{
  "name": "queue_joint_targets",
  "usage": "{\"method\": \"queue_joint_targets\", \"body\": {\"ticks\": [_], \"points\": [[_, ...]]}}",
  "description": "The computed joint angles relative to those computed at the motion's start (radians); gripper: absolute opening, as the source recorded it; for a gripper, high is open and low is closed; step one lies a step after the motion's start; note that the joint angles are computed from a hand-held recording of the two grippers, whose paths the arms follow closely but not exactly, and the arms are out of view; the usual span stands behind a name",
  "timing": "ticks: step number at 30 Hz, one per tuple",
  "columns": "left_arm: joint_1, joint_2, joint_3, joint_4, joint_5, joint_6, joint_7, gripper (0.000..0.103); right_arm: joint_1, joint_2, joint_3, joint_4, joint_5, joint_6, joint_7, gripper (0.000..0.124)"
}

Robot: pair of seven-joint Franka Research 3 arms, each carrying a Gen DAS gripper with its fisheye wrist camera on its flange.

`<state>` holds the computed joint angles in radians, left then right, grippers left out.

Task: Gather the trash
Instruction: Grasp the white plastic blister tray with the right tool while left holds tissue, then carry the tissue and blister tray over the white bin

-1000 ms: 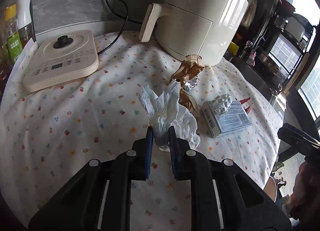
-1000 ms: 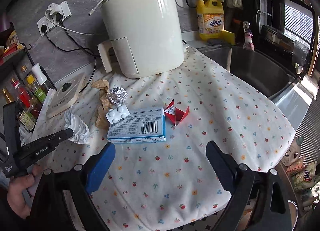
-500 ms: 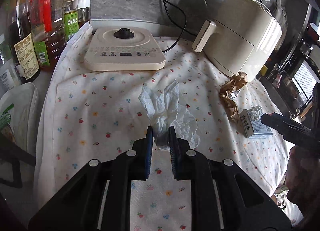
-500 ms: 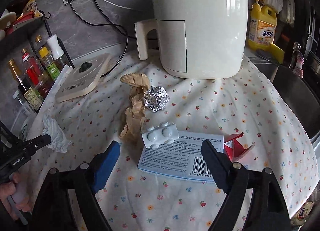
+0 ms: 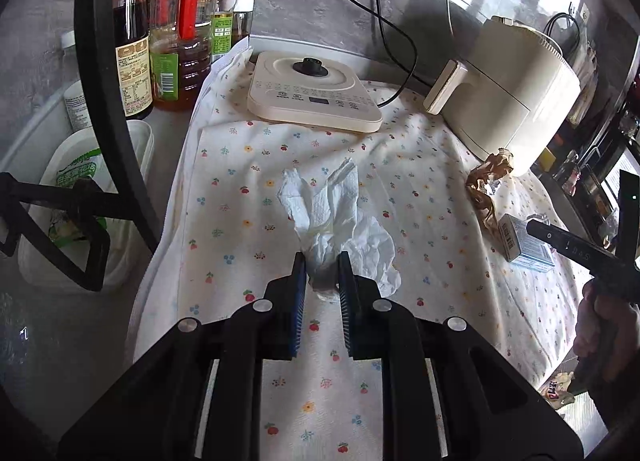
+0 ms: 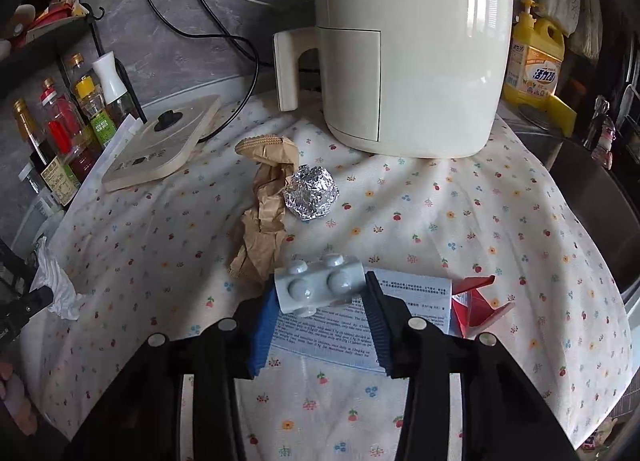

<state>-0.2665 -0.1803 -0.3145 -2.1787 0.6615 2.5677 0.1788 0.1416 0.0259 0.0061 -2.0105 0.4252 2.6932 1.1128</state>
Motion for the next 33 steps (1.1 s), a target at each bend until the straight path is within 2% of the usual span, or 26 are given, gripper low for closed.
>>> {"method": "queue_joint_targets", "body": {"ticks": [4, 8, 17, 26, 33], "points": [[-0.017, 0.003, -0.028, 0.019, 0.021, -0.04, -0.042, 0.016, -0.006, -0.091, -0.013, -0.083, 0.081, -0.007, -0.087, 0.041], [-0.052, 0.017, -0.054, 0.063, 0.033, -0.095, -0.072, 0.016, -0.007, -0.199, -0.048, -0.167, 0.15, -0.056, -0.184, 0.041], [-0.152, 0.059, -0.101, 0.163, 0.077, -0.218, -0.146, 0.016, -0.045, -0.384, -0.121, -0.319, 0.169, -0.143, -0.277, 0.041], [-0.261, 0.179, -0.11, 0.309, 0.125, -0.302, -0.167, 0.016, -0.136, -0.488, -0.195, -0.393, 0.151, -0.209, -0.316, 0.041], [-0.373, 0.332, -0.085, 0.491, 0.164, -0.333, -0.118, 0.016, -0.24, -0.53, -0.253, -0.43, 0.126, -0.237, -0.338, 0.041]]}}
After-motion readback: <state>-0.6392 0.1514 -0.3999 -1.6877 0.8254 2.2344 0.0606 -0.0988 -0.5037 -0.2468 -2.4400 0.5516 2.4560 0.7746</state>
